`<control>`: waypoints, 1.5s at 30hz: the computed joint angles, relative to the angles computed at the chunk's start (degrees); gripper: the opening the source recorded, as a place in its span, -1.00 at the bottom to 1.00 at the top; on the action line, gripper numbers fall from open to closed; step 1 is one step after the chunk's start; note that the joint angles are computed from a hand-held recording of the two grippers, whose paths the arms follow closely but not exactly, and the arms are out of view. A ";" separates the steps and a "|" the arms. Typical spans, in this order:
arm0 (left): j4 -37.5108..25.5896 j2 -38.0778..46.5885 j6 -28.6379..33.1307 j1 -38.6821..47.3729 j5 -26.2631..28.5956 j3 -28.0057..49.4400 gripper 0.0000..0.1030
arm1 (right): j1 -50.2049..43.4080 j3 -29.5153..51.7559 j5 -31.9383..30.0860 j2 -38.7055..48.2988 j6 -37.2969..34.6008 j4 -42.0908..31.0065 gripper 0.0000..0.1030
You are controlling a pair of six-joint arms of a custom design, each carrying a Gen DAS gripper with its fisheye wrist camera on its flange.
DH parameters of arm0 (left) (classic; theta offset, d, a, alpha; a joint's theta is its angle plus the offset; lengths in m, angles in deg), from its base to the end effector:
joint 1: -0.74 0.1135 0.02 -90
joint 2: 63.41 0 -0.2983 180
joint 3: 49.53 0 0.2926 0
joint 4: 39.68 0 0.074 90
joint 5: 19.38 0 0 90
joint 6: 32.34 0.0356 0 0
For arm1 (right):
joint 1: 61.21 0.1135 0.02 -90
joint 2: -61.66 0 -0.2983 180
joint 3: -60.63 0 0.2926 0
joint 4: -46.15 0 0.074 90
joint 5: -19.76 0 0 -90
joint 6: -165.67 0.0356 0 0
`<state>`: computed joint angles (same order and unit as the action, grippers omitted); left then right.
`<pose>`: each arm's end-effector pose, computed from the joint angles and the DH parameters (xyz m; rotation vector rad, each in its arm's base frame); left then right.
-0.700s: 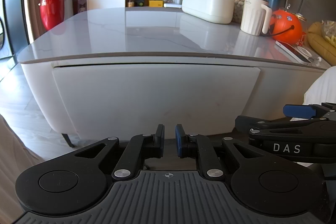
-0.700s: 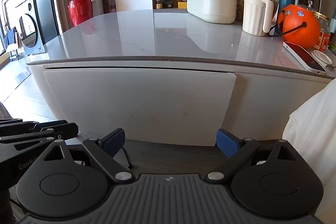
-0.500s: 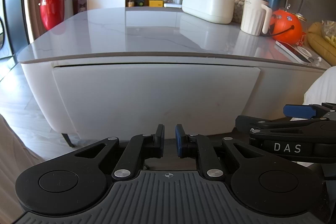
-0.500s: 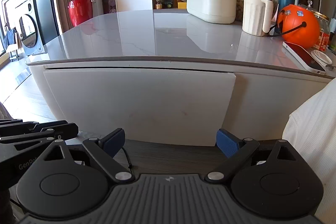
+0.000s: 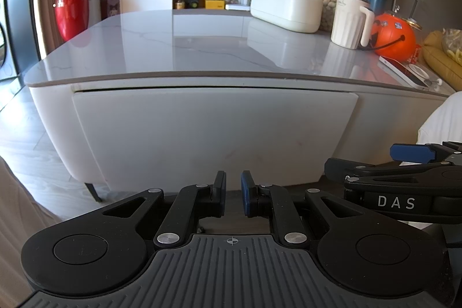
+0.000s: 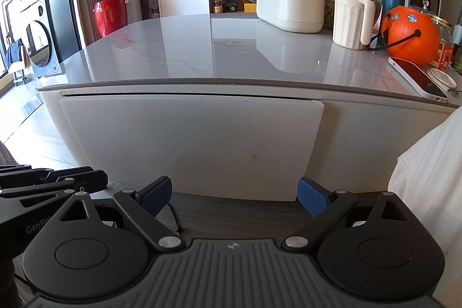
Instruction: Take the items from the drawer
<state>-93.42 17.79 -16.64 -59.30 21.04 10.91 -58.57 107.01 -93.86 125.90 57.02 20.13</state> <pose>0.1603 -0.2238 0.2110 -0.4185 2.2092 0.1207 0.2448 0.0256 0.2185 -0.6185 2.1957 0.3358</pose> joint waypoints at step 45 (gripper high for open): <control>3.53 -2.60 6.96 4.51 4.95 0.57 -0.72 | -0.96 5.26 -2.81 6.63 -0.07 -3.09 0.84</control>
<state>-89.89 15.18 -9.68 -54.79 26.00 11.49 -59.53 112.27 -96.67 132.52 56.95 17.03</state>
